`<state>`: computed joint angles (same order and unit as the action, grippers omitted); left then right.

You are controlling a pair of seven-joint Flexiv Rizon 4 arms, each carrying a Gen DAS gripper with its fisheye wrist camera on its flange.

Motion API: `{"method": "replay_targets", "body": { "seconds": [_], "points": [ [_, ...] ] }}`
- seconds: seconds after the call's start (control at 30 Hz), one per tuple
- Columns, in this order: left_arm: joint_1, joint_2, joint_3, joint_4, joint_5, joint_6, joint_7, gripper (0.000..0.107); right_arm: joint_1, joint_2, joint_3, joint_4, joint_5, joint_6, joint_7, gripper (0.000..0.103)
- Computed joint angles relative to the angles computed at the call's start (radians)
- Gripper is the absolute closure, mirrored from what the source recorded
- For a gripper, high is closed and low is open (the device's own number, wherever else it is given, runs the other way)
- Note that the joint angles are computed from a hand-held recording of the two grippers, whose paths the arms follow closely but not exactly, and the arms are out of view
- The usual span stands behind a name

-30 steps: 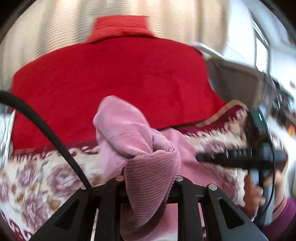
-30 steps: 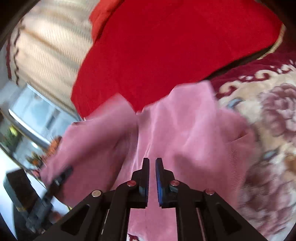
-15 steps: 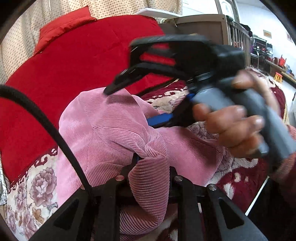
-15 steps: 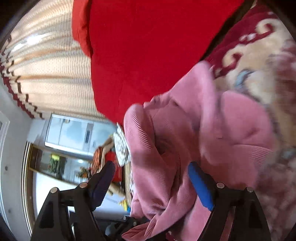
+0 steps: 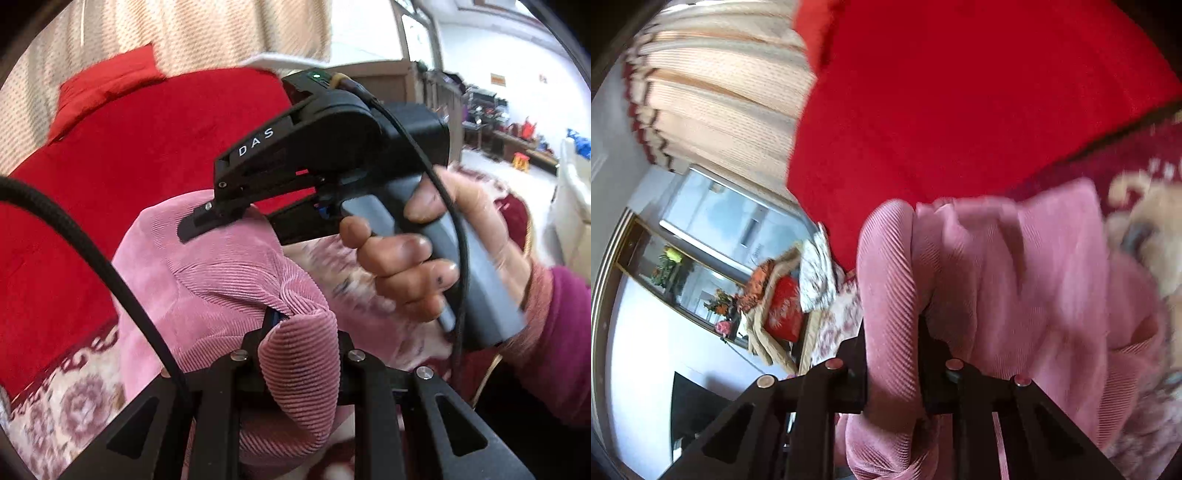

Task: Fold large clothes

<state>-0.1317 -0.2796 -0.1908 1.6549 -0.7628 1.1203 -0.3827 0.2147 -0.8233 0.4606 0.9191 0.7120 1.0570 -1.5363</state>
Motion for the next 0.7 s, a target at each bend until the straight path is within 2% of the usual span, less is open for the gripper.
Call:
{"method": "replay_targets", "body": {
  "seconds": [0.1, 0.13, 0.2, 0.23, 0.27, 0.3, 0.33, 0.37, 0.4, 0.47, 0.57, 0.63, 0.7],
  "points": [
    [-0.024, -0.041, -0.001, -0.043, 0.063, -0.031, -0.03, 0.088, -0.033, 0.056, 0.007, 0.086, 0.03, 0.129, -0.068, 0.089],
    [-0.034, -0.062, 0.008, -0.061, 0.109, -0.05, -0.057, 0.087, -0.037, 0.068, -0.01, 0.103, 0.021, 0.144, -0.042, 0.09],
    [-0.062, -0.117, 0.048, -0.115, 0.238, -0.124, -0.17, 0.084, -0.066, 0.053, -0.014, 0.122, 0.019, 0.125, 0.003, 0.09],
    [-0.062, -0.125, 0.048, -0.115, 0.278, -0.131, -0.199, 0.08, -0.069, 0.039, -0.023, 0.119, 0.002, 0.086, 0.037, 0.09],
    [-0.063, -0.117, 0.041, -0.083, 0.281, -0.087, -0.171, 0.079, -0.055, 0.026, -0.053, 0.114, -0.034, 0.041, 0.09, 0.09],
    [-0.052, -0.102, 0.021, -0.053, 0.269, -0.056, -0.141, 0.07, -0.03, 0.005, -0.095, 0.104, -0.095, -0.019, 0.165, 0.09],
    [-0.032, -0.08, -0.002, -0.028, 0.241, -0.064, -0.103, 0.053, -0.022, -0.019, -0.105, 0.085, -0.12, -0.069, 0.192, 0.092],
    [-0.003, -0.045, -0.028, -0.003, 0.184, -0.112, -0.052, 0.047, -0.027, -0.036, -0.093, 0.072, -0.122, -0.087, 0.196, 0.092],
    [0.006, -0.018, -0.036, 0.021, 0.14, -0.125, -0.012, 0.044, -0.037, -0.044, -0.074, 0.068, -0.112, -0.086, 0.184, 0.093],
    [0.005, 0.049, -0.024, 0.074, 0.079, -0.152, 0.038, 0.044, -0.025, -0.03, -0.087, 0.079, -0.139, -0.078, 0.185, 0.093],
    [0.026, 0.134, 0.018, 0.115, -0.066, -0.263, 0.141, 0.044, 0.002, -0.026, -0.11, 0.09, -0.185, -0.06, 0.219, 0.092],
    [0.032, 0.158, 0.057, 0.133, -0.155, -0.242, 0.221, 0.043, 0.026, -0.022, -0.122, 0.088, -0.208, -0.041, 0.263, 0.09],
    [0.031, 0.152, 0.088, 0.121, -0.19, -0.172, 0.223, 0.042, 0.028, -0.002, -0.129, 0.115, -0.231, -0.013, 0.28, 0.088]
  ]
}}
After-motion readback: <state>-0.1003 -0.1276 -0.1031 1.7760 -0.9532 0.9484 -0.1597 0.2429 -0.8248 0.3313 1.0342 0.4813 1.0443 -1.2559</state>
